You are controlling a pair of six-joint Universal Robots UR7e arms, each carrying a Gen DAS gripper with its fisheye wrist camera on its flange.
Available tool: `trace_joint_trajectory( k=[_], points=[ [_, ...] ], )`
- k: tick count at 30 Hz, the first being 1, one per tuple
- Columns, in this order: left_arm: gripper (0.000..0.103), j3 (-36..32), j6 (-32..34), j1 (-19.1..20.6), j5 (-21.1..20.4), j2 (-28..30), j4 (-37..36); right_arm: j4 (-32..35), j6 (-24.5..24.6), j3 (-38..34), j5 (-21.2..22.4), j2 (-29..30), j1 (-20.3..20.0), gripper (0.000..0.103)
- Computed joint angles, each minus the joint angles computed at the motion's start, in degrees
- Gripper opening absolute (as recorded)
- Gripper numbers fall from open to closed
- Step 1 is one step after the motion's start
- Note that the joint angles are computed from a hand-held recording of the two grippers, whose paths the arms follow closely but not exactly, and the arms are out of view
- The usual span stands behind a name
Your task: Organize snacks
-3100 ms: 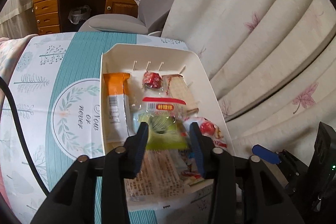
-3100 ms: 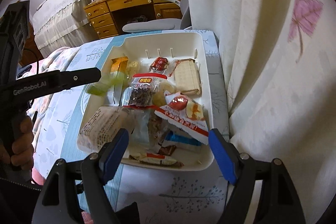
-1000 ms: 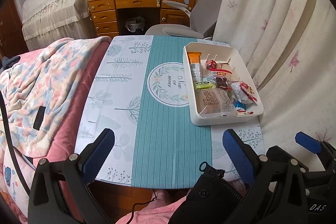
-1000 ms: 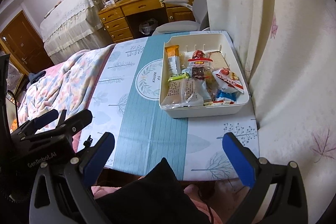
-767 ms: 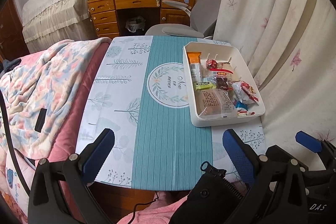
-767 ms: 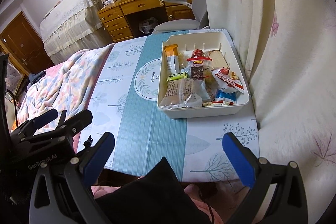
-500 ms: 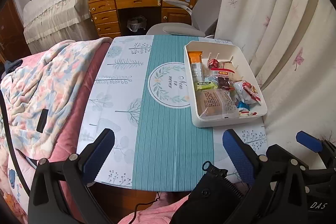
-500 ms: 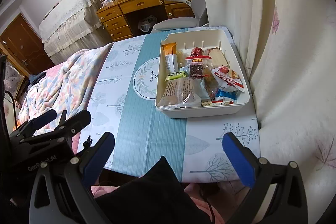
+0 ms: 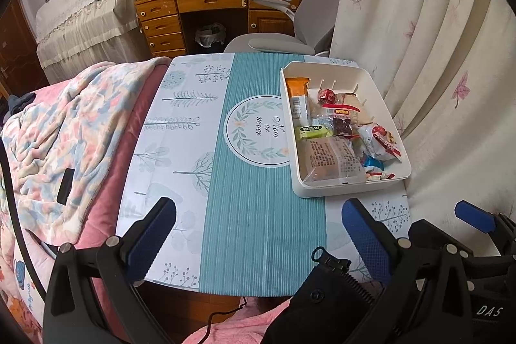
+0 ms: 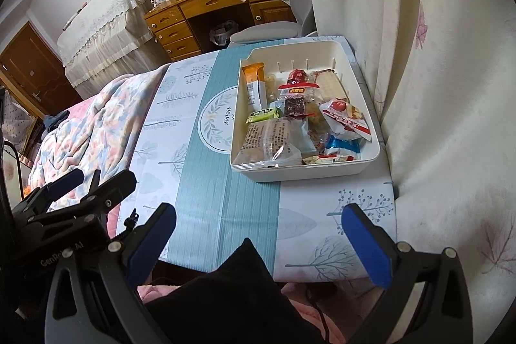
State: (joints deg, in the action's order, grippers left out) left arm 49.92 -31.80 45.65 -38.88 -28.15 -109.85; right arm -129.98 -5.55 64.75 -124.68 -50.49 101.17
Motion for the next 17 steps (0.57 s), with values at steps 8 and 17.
trace_joint_trajectory(
  k=[8,17],
  points=[
    [0.102,-0.9,-0.1,0.0,-0.1,0.5,0.8,0.8,0.4,-0.2,0.2,0.0,-0.4,0.103],
    [0.102,-1.0,-0.3,0.1,-0.1,0.6,1.2,2.6,0.8,-1.4,0.6,0.2,-1.0,0.103]
  ],
)
